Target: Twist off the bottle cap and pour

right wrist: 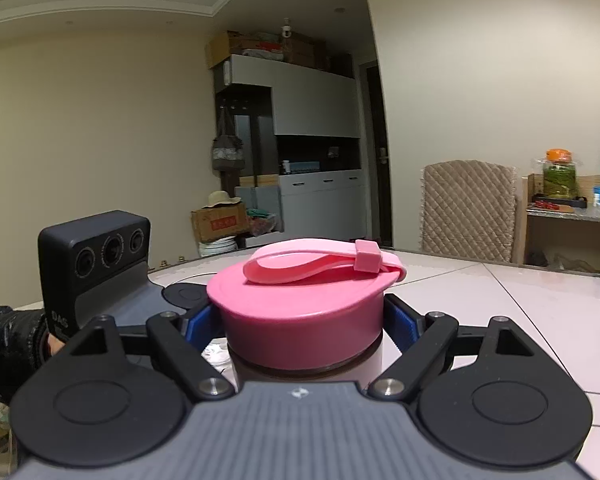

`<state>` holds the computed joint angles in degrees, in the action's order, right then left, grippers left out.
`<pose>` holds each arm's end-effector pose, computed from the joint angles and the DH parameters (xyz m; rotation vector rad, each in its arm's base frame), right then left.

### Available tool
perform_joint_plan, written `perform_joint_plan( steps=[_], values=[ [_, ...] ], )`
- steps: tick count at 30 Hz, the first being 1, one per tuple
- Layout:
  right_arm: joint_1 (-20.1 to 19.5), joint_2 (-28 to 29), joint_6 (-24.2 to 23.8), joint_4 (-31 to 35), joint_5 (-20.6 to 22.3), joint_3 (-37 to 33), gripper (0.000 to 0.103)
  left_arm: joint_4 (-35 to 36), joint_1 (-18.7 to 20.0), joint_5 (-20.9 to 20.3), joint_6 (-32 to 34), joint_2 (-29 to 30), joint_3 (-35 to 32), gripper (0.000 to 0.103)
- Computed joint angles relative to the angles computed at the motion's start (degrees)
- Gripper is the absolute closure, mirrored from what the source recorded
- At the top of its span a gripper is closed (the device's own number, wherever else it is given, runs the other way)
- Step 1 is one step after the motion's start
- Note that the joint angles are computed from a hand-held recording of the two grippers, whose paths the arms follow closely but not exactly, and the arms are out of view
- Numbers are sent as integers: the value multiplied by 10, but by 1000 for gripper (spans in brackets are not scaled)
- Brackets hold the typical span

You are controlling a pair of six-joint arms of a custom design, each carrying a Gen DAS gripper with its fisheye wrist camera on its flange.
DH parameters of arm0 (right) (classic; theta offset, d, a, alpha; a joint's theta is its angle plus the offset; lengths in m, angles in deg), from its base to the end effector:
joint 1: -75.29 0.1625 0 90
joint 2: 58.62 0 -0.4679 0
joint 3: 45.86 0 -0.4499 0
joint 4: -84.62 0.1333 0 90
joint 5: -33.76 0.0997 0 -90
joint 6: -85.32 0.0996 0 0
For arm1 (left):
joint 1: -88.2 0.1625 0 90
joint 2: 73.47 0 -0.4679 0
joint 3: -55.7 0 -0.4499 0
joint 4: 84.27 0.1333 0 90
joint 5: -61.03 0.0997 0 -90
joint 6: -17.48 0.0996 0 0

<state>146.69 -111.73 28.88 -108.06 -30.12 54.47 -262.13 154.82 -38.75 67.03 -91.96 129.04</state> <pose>-0.0607 -0.7357 0.2379 1.1093 -2.2873 1.4086 -0.2264 -0.8171 -0.0850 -1.8269 -2.3453 0.9153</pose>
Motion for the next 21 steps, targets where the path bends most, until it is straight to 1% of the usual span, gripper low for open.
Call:
perform_joint_plan(
  steps=[2, 3, 4, 8, 9, 11, 12, 13, 16, 17, 18, 21],
  values=[
    [10, 2, 35, -56, -29, 18, 16, -3, 0, 0, -3, -3, 6, 13],
    [11, 2, 42, -68, -34, 21, 15, -4, 0, 0, -3, -4, 8, 13],
    [16, 5, 54, -91, -49, 27, 13, -4, 0, 0, -2, -4, 9, 13],
    [33, 12, 103, -194, -106, 57, 11, -13, -1, 1, -1, -10, 22, 13],
    [34, 15, 107, -204, -109, 59, 11, -15, -1, 1, -2, -11, 25, 13],
    [46, 25, 126, -250, -152, 65, 11, -18, -2, 1, -2, -14, 31, 13],
    [47, 28, 128, -257, -158, 64, 11, -20, -2, 1, -2, -16, 34, 13],
    [54, 34, 133, -276, -181, 65, 11, -21, -2, 1, -2, -17, 37, 13],
    [61, 48, 141, -313, -202, 63, 11, -15, -1, 0, -2, -14, 28, 13],
    [61, 49, 142, -315, -204, 64, 11, -10, 0, 0, -2, -10, 19, 13],
    [65, 55, 146, -320, -217, 60, 11, -8, 0, 0, -2, -10, 17, 13],
    [66, 63, 153, -324, -229, 54, 11, -9, 1, -1, -2, -11, 19, 13]
  ],
)
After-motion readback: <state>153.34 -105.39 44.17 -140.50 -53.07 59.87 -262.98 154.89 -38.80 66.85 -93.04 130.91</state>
